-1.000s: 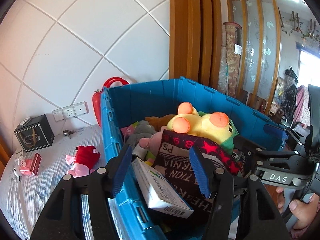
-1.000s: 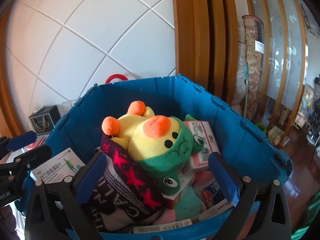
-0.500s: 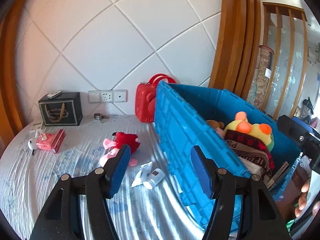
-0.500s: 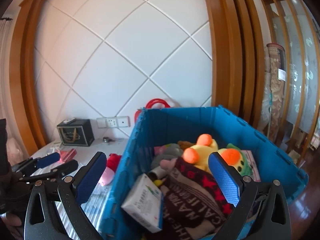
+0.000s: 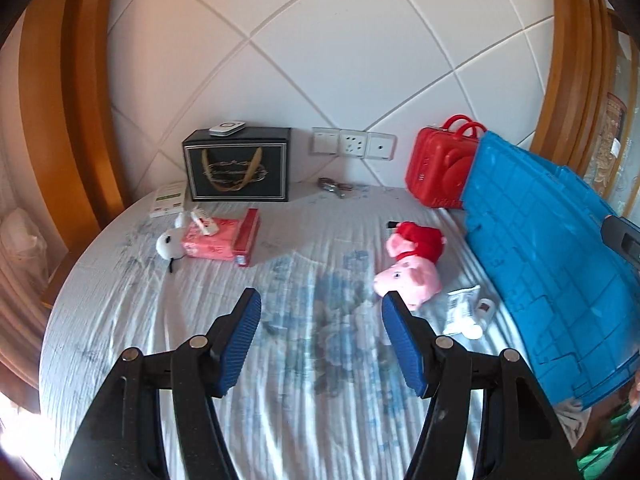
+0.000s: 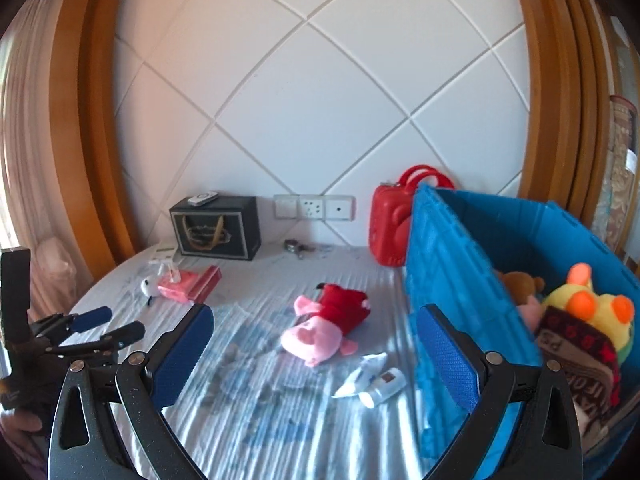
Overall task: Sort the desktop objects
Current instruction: 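Withdraw both grippers from the bin toward the white goose plush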
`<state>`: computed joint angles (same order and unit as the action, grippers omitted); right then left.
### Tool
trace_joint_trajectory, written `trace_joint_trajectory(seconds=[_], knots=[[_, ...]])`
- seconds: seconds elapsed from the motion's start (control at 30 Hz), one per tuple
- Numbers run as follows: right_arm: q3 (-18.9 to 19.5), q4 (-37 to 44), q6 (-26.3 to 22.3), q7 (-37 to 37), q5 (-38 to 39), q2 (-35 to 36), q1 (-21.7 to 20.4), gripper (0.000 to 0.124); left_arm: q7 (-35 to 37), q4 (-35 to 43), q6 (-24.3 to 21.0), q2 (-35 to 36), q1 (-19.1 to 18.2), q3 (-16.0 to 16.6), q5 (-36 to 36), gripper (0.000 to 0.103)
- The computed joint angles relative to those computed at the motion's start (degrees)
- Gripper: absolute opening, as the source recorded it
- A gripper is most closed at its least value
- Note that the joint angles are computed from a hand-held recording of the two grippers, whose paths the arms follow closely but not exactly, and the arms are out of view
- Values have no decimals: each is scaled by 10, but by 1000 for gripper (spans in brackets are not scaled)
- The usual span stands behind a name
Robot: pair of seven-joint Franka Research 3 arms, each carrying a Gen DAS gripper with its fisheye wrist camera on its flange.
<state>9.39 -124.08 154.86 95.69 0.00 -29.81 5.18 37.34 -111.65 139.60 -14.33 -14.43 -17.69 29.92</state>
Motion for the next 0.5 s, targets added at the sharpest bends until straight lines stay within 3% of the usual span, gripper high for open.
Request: trace_joint_trajectory(seconds=[0.17, 0.37, 0.5], knots=[[32, 90, -40, 34, -22, 111, 19, 103, 69, -35, -8, -19, 33, 56, -39, 62], [23, 232, -88, 30, -33, 270, 81, 103, 127, -16, -34, 17, 91, 88, -49, 62], [9, 357, -142, 30, -45, 387, 124, 103, 160, 15, -25, 72, 116, 106, -71, 62]])
